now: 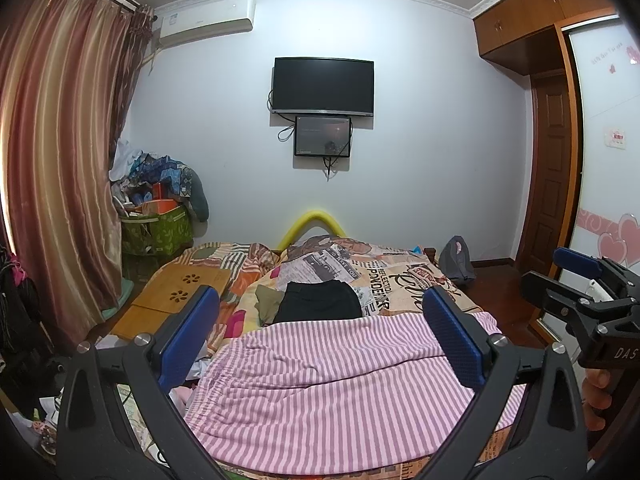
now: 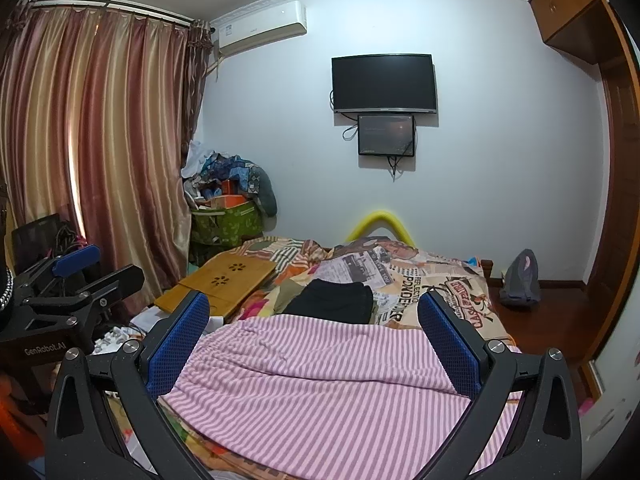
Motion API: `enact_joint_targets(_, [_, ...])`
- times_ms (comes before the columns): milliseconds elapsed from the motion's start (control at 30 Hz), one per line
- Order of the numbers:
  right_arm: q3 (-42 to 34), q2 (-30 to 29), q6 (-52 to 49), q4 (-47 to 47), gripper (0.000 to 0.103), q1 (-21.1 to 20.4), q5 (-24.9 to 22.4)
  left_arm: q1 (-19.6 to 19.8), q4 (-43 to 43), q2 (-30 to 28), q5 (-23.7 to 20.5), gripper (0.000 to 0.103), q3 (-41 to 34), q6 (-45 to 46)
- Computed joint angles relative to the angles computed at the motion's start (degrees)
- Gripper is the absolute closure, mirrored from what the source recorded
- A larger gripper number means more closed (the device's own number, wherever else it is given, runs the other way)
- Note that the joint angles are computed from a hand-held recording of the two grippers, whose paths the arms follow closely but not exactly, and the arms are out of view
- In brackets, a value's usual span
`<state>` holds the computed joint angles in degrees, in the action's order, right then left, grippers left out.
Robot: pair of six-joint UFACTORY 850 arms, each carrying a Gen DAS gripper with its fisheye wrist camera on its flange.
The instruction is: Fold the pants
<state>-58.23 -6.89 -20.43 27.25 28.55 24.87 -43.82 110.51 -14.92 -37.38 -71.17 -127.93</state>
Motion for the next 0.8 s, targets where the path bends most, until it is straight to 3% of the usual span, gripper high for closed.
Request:
enact_joint_targets(267, [-0.9,-1.7,-1.4,1.5,0.0,-1.1,-0.4,2.2,2.6,-1.4,1.0,0.0,-0.8,-2.2])
enact_joint_targets(433, [-4.0,-5.7,-8.7,8.4,0.0,-3.1,-1.6,5.7,0.7,-4.9,5.1,0.0,-4.8,0.7])
enact_joint_targets(567, [-7.4,-9.9,-19.9,19.3,0.0,-4.9,-1.9,9.5,-5.4,-10.1,9.3,0.0,-10.9,9.0])
enact_joint_targets(700, [-11.4,-14.4,-28.6,27.1,0.0,-7.5,-2.9,12.9,-11.1,-16.0,10.8,0.0,-17.4,16.5])
enact_joint_targets(800, [-13.7,-16.5,-33.3,31.8,0.0,-9.0,-4.3,15.7,-21.6,-22.0,13.4,0.0,-24.5,28.5])
